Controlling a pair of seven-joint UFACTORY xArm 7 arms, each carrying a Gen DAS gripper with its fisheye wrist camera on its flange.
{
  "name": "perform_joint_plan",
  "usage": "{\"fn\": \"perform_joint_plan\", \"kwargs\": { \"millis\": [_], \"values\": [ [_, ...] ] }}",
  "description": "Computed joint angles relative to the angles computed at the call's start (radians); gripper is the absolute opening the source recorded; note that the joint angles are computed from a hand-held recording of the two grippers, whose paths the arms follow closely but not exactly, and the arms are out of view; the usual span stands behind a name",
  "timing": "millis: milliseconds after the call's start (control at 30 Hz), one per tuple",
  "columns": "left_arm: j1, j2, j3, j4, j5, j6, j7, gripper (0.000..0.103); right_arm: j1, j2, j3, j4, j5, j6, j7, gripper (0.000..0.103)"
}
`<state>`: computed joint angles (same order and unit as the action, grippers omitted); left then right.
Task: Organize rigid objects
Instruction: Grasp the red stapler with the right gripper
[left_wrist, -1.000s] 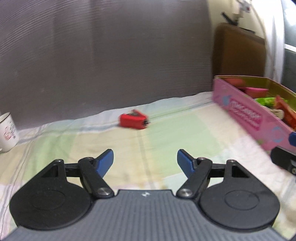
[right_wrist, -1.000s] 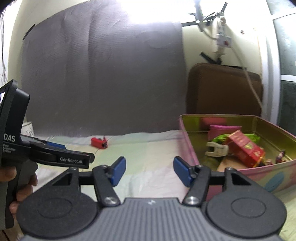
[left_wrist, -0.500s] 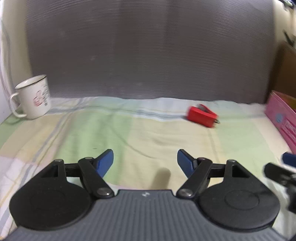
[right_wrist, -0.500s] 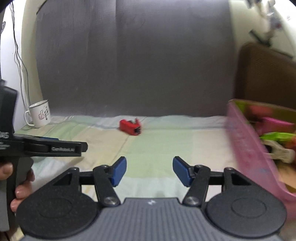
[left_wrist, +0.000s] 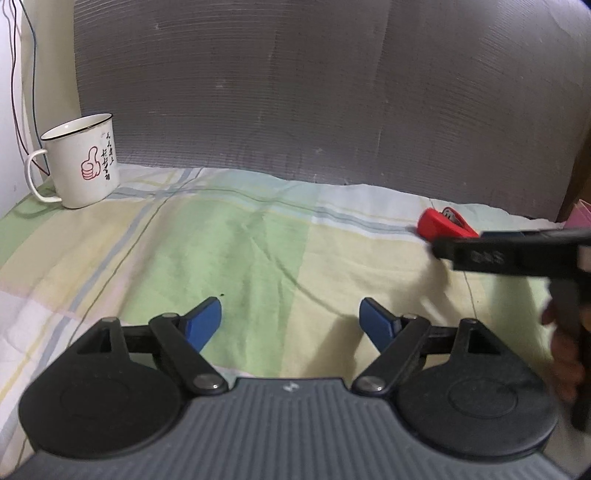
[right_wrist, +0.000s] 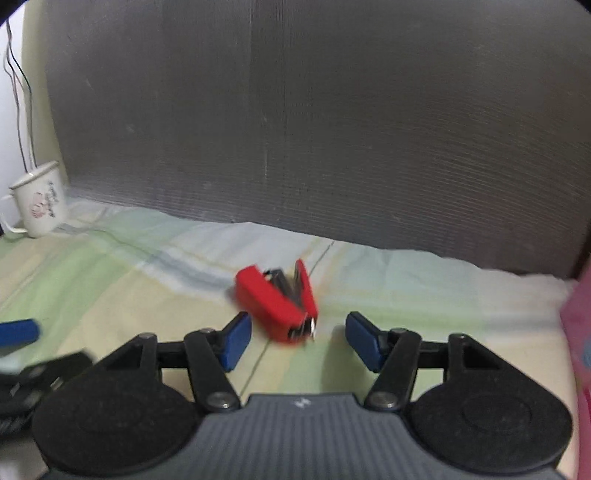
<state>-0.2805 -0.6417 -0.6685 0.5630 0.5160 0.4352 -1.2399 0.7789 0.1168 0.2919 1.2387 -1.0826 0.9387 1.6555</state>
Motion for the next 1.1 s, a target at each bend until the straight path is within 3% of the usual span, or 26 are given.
{"fn": "perform_joint_plan", "kwargs": {
  "millis": [33,100,133,167,200,300,500,667,800,900,967,1033,1100],
  "values": [
    [-0.003,0.000,0.002,-0.001,-0.001,-0.001,0.001,0.085,-0.010,0.011,-0.007,0.006,0.002,-0.022,-0.015,0.068],
    [0.001,0.007,0.009,-0.001,0.002,-0.014,0.007,0.087,-0.021,0.019,-0.021,0.006,-0.022,-0.057,-0.022,0.068],
    [0.001,0.009,0.009,-0.001,0.002,-0.015,0.008,0.087,-0.027,0.018,-0.026,0.001,-0.027,-0.080,-0.019,0.063],
    [0.003,0.011,0.007,0.001,0.005,-0.015,0.009,0.087,-0.034,0.013,-0.030,-0.009,-0.032,-0.113,-0.013,0.046],
    [0.004,0.012,0.005,0.003,0.006,-0.012,0.010,0.087,-0.039,0.004,-0.032,-0.024,-0.044,-0.154,-0.004,0.041],
    [0.004,0.014,0.004,0.004,0.010,-0.011,0.014,0.088,-0.021,0.004,-0.017,-0.033,-0.084,-0.123,-0.001,0.040],
    [-0.006,0.015,0.014,-0.003,0.004,-0.036,0.020,0.088,0.004,-0.085,0.039,-0.128,-0.043,-0.085,0.009,0.040],
    [-0.043,0.028,0.018,-0.015,0.011,-0.139,0.079,0.087,0.027,-0.264,0.140,-0.302,0.041,-0.068,0.099,0.040],
    [-0.187,0.110,0.097,-0.042,-0.049,-0.338,0.225,0.086,0.075,-0.419,0.267,-0.409,0.192,0.059,0.133,0.040],
    [-0.278,0.182,0.103,-0.017,-0.087,-0.426,0.304,0.085,0.113,-0.506,0.384,-0.438,0.332,0.221,0.186,0.040],
    [-0.422,0.260,0.173,0.017,-0.141,-0.469,0.373,0.083,0.125,-0.556,0.485,-0.441,0.414,0.354,0.261,0.040],
    [-0.567,0.332,0.237,0.062,-0.188,-0.497,0.442,0.083,0.115,-0.549,0.602,-0.397,0.509,0.549,0.341,0.040],
    [-0.641,0.396,0.240,0.114,-0.225,-0.503,0.480,0.082,0.134,-0.590,0.664,-0.404,0.586,0.630,0.462,0.040]
  ]
}}
